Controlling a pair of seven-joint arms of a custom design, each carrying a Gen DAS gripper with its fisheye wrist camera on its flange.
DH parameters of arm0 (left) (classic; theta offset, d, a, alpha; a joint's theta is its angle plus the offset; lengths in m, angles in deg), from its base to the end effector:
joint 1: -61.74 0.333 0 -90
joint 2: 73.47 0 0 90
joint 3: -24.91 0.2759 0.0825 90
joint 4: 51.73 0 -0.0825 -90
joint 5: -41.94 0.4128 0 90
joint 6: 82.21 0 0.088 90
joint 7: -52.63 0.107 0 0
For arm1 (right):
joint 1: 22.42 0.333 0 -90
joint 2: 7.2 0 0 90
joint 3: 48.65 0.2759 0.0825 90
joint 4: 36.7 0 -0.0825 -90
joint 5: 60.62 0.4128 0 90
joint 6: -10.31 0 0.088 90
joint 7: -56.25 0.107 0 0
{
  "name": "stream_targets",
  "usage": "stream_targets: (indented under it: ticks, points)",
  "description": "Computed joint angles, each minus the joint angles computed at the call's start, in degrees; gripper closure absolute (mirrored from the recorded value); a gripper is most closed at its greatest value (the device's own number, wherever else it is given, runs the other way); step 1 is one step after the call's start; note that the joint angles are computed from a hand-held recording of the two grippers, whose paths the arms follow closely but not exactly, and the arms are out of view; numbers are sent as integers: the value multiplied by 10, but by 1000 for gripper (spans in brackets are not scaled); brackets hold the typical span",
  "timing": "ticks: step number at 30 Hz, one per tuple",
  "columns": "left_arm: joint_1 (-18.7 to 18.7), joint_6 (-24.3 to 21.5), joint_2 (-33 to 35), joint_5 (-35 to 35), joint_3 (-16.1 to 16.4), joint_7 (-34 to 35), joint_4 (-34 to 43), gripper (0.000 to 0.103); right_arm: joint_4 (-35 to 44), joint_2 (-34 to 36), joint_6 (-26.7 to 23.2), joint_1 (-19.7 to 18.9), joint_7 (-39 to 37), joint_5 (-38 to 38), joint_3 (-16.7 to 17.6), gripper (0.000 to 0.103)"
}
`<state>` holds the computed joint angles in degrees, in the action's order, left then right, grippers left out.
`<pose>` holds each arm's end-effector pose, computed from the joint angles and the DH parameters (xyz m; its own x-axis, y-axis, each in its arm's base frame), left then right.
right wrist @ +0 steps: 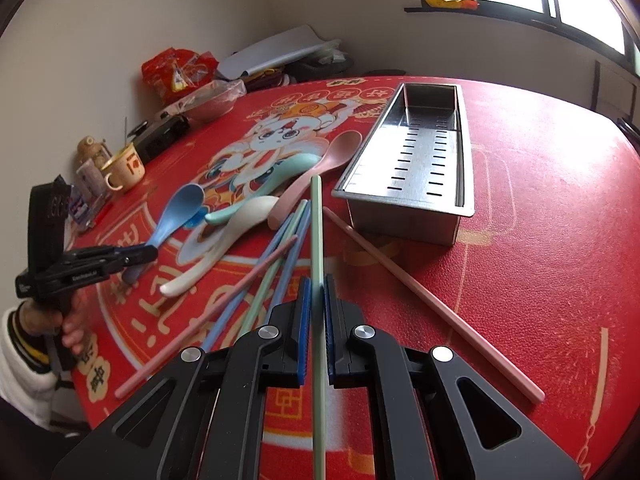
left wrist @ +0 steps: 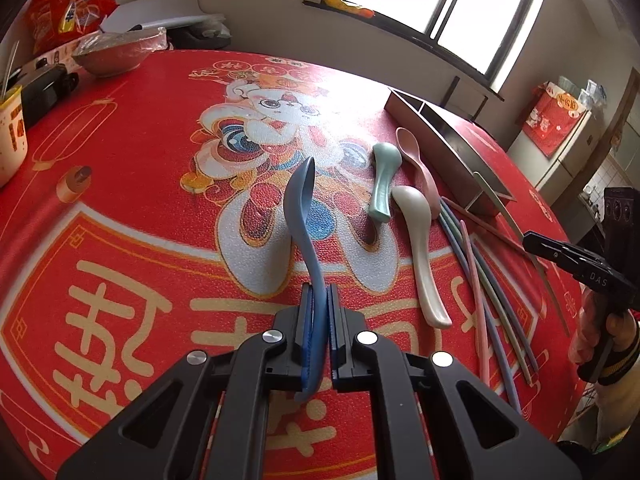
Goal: Organize utensils
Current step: 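Grasp a green chopstick with the right tool while the left tool holds the blue spoon, then lower the green chopstick into the metal tray and open the right tool while the left holds the spoon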
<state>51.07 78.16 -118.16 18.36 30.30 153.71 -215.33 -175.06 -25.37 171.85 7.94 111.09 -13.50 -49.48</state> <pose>0.4012 -0.0225 0.4321 -0.0604 -0.9541 0.2932 -0.7596 -0.1467 -0.6337 0.4700 0.2243 0.4485 0.5091 -0.8095 -0.2926 -0.6986 -0.1900 -0.6899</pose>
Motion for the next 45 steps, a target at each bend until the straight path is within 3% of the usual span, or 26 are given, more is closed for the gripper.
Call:
stream_targets:
  ticks: [5,10,14,19,27,32,37,45]
  points:
    - [-1,15,-7,-19,16,-11,-7,96,60,39,7,-7,8,19,-4,97]
    - [1,9,0,-15,14,-11,0,96,176,131,-8,-49,66,21,10,97]
    - [1,9,1,-18,14,-11,0,96,280,226,-24,-86,190,-51,30,97]
    - [3,9,3,-18,12,-12,0,96,387,323,-51,-106,347,-154,36,97]
    - [-3,2,9,-24,16,-1,6,96,474,398,-89,-134,444,-227,69,97]
    - [-3,3,7,-30,16,1,4,96,503,421,-121,-148,466,-240,85,96]
    - [0,3,6,-30,13,-2,4,96,489,412,-119,-159,452,-228,98,95]
    - [1,9,1,-28,12,-5,0,96,318,279,-5,-142,389,-270,88,94]
